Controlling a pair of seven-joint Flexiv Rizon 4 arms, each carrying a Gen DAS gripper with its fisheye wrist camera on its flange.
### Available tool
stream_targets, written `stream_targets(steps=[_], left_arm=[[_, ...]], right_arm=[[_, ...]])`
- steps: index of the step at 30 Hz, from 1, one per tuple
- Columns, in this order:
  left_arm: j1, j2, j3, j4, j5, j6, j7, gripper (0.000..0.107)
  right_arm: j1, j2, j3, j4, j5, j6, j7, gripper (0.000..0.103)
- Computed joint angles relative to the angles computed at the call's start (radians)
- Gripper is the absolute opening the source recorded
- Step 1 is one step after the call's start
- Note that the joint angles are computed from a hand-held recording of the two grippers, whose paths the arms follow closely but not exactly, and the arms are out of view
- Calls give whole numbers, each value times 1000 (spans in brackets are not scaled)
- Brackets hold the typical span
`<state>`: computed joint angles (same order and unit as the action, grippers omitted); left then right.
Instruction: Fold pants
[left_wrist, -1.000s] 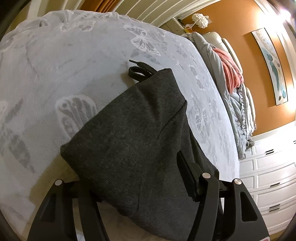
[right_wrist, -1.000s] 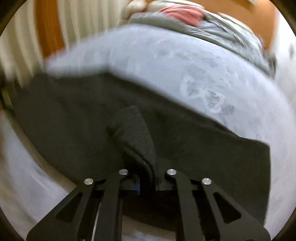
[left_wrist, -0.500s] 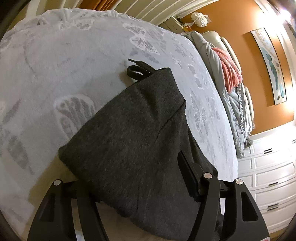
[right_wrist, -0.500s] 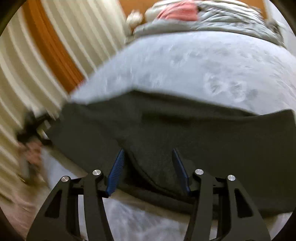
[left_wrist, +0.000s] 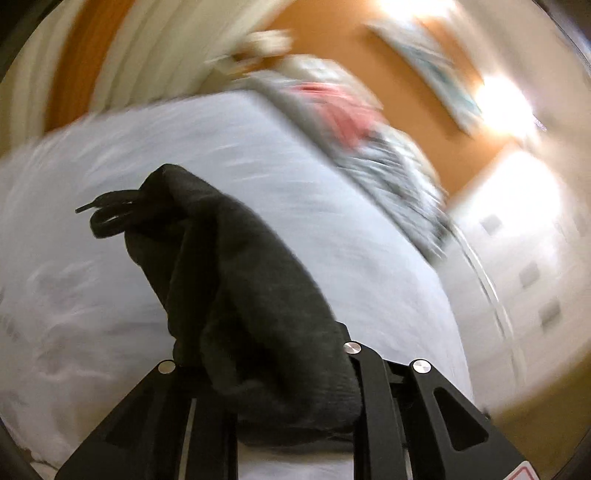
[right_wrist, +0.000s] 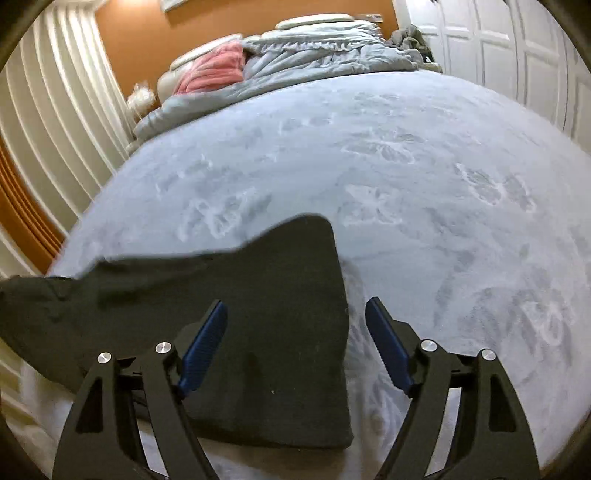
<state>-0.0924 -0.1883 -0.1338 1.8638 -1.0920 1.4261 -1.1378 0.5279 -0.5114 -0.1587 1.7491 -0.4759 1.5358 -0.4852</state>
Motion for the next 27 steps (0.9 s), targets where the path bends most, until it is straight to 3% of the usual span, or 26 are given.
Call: stream_targets(steps=[2,3,4,5,6,8,11,14,16,19,21,23,24,25,26,27], left_arm=[[-44,-15,-14,-70,138,-36,-41,15],[-71,-37,-26,-111,205,-57,-71,28],[-83,-58,-56,-133,209,-62,-54,45],[-99,-84,-71,-153,232,-67,-55,92],[-143,-121,-55,-167,316,-43,-122,97],[-169,-151,-50,-160,400,-8,-185,97],[-121,-154,-120,-99,372,-9,-182,97],[-61,-124,-157,-30,272,-21,-147,97],[-63,-105,-89,5,302,-18,-212,97],[-28,-72,-84,65,242,4,-213,97],[-21,-61,-68,86,220,15,-237,97],[-8,-41,-85,127,146,46,-198,97],[-7,-34,-83,143,123,60,-184,97],[-5,-29,-79,154,106,63,-164,97],[-10,-27,-66,159,116,61,-167,97],[-16,-28,-35,156,167,43,-196,97]], right_arm=[[1,-6,-14,4,15,56,11,75],[-14,-8,4,2,30,66,1,75],[-49,-11,51,-2,55,76,-19,75],[-77,-17,90,-11,75,78,-41,75],[-100,-15,122,-11,92,80,-63,75],[-86,-4,109,2,111,99,-82,75],[-115,3,155,1,134,105,-140,75],[-200,-19,284,-36,170,84,-220,75],[-264,-40,385,-60,201,77,-282,75],[-338,-77,521,-114,247,-5,-374,77],[-291,-75,472,-131,248,-101,-346,83],[-221,-72,394,-141,234,-180,-314,81],[-192,-69,357,-137,190,-193,-287,72],[-181,-70,353,-145,195,-199,-323,35],[-190,-73,381,-168,246,-197,-380,20],[-187,-64,383,-170,252,-182,-393,17]])
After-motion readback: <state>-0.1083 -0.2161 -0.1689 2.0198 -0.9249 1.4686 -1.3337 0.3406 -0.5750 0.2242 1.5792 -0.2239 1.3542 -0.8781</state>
